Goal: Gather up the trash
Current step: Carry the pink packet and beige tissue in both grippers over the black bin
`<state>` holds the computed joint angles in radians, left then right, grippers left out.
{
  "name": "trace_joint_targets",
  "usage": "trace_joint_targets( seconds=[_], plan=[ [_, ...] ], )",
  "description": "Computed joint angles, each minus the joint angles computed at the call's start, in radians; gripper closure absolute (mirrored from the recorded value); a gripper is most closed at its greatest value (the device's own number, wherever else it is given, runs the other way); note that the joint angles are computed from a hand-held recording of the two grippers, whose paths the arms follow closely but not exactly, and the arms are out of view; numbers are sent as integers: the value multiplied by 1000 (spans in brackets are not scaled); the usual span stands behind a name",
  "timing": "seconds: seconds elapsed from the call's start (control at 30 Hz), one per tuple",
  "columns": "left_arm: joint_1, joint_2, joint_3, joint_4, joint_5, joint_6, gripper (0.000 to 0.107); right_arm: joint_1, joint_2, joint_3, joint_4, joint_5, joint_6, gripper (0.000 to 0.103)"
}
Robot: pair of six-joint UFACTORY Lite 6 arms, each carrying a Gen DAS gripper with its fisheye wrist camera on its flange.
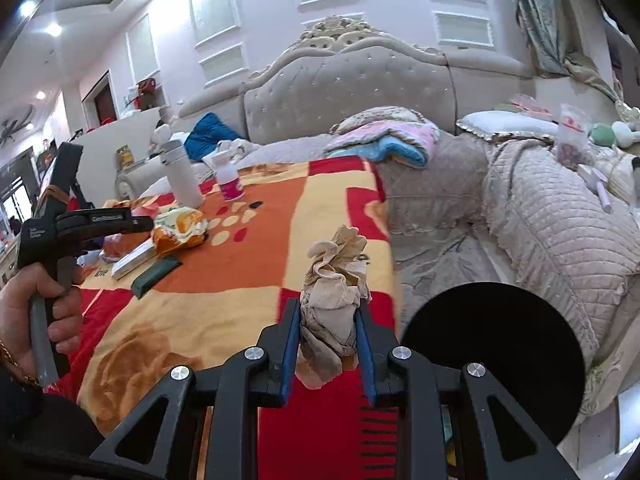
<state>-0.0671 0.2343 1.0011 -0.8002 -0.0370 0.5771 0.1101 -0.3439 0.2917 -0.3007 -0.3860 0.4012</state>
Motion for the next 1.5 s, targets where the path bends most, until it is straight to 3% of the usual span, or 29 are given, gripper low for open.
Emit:
trace_joint_targets(
  seconds=[0.1, 0.17, 0.3, 0.47, 0.6, 0.87, 1.07, 1.3, 1.5],
  plan=[
    [-117, 34, 23, -275, -48, 225, 52, -90, -25, -20, -145, -6, 118, 78],
    [-194, 58, 33, -280, -86, 214, 52, -149, -47, -34, -239, -8, 188, 78],
    [-295, 85, -3, 92, -163, -122, 52, -282, -116, -71, -453, -17, 335, 78],
    [-363, 99, 15, 615, -136, -548, 52, -512, -164, -99, -734, -97, 518, 78],
    [-415, 100, 17, 1034, -166, -906, 52, -623, -130, -82, -784, -131, 558, 78],
    [-510, 280, 194, 1799, -187, -1533, 52, -552, -25, -44, -529, -35, 386, 78],
    [-541, 373, 282, 1913, -191, -1654, 52, -537, 15, -33, -378, 3, 274, 78],
    [-539, 400, 315, 1987, -218, -1737, 52, -560, 64, -7, -336, 5, 270, 78],
    [-541, 449, 390, 2257, -261, -1990, 51, -539, 95, 11, -245, 5, 217, 75]
  ],
)
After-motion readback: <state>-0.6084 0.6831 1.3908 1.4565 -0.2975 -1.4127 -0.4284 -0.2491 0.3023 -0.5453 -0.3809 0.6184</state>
